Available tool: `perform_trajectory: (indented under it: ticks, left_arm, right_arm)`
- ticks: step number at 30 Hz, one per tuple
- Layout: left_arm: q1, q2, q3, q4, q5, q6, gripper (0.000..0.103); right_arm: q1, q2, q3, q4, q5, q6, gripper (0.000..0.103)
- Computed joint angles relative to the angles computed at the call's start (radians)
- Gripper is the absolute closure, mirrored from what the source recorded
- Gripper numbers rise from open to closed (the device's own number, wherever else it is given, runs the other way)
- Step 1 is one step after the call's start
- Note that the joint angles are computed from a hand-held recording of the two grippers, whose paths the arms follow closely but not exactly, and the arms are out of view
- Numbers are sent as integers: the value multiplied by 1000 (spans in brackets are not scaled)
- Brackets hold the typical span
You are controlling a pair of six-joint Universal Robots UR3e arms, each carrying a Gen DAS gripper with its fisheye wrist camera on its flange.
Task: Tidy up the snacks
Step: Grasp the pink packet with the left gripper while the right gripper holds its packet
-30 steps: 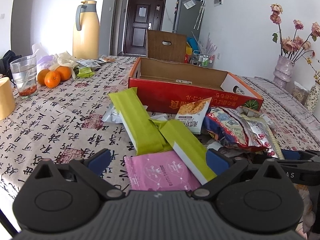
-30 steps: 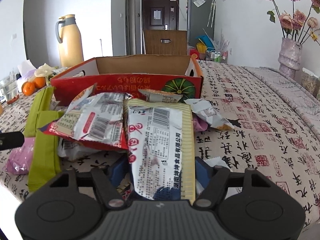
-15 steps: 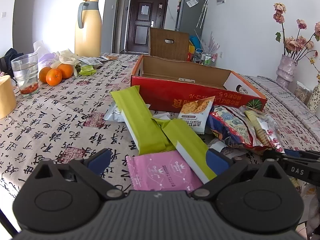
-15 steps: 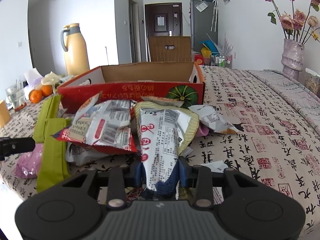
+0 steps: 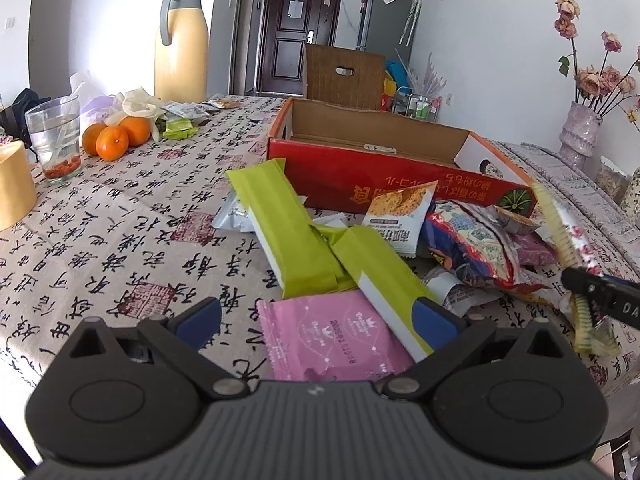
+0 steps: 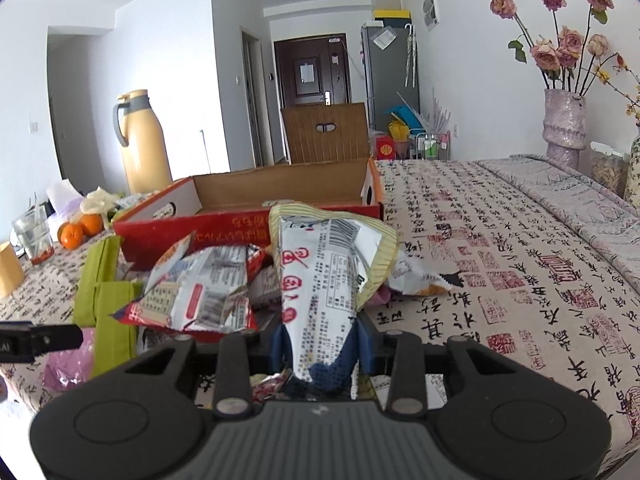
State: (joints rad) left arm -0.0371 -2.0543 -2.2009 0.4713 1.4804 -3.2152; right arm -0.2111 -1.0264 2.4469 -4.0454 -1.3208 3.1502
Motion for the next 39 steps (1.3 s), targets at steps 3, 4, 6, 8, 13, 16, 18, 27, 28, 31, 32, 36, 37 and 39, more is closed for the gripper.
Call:
perform_trajectory:
  ticks: [3, 4, 6, 8, 13, 16, 18, 27, 28, 31, 32, 36, 37, 39]
  left_arm:
    - [5, 3, -5, -14, 15, -3, 0]
    - [7, 4, -9, -18, 20, -1, 0]
    - [4, 4, -12, -25, 34, 9, 0]
    - [2, 7, -19, -34, 35, 18, 0]
    - [-16, -1, -8, -61, 33, 38, 0]
    - [-34, -10, 3, -59, 39, 50, 0]
    - [-51, -19, 18, -68, 58, 53, 0]
    - [-82, -64, 64, -71, 116, 29, 0]
    - [-82, -65, 63, -66, 115, 31, 1]
    - [-59, -65, 48, -47, 68, 38, 13]
    - [-47, -61, 39, -40, 43, 41, 20]
    - [-29, -58, 17, -13, 12, 50, 25]
    - [-25, -57, 10, -6, 5, 52, 27]
    - [-17, -54, 1, 3, -7, 52, 31]
  right_arm:
    - [-4, 0, 8, -13, -1, 4, 68]
    - [-4, 2, 6, -13, -1, 6, 68]
    - [-1, 4, 6, -15, -5, 10, 68]
    - [-5, 5, 12, -21, -1, 10, 68]
    - [-7, 4, 18, -25, 0, 8, 68]
    - [-8, 4, 18, -24, 2, 9, 68]
    - [-9, 8, 22, -30, 6, 10, 68]
    - [-2, 20, 27, -42, 18, 11, 68]
    - [-3, 21, 28, -44, 20, 11, 68]
    - [-1, 20, 27, -41, 21, 12, 68]
    - [0, 19, 27, -39, 20, 13, 68]
    - [-2, 20, 27, -37, 22, 13, 68]
    - [-3, 20, 27, -37, 23, 13, 68]
    - [-4, 20, 27, -37, 23, 12, 68]
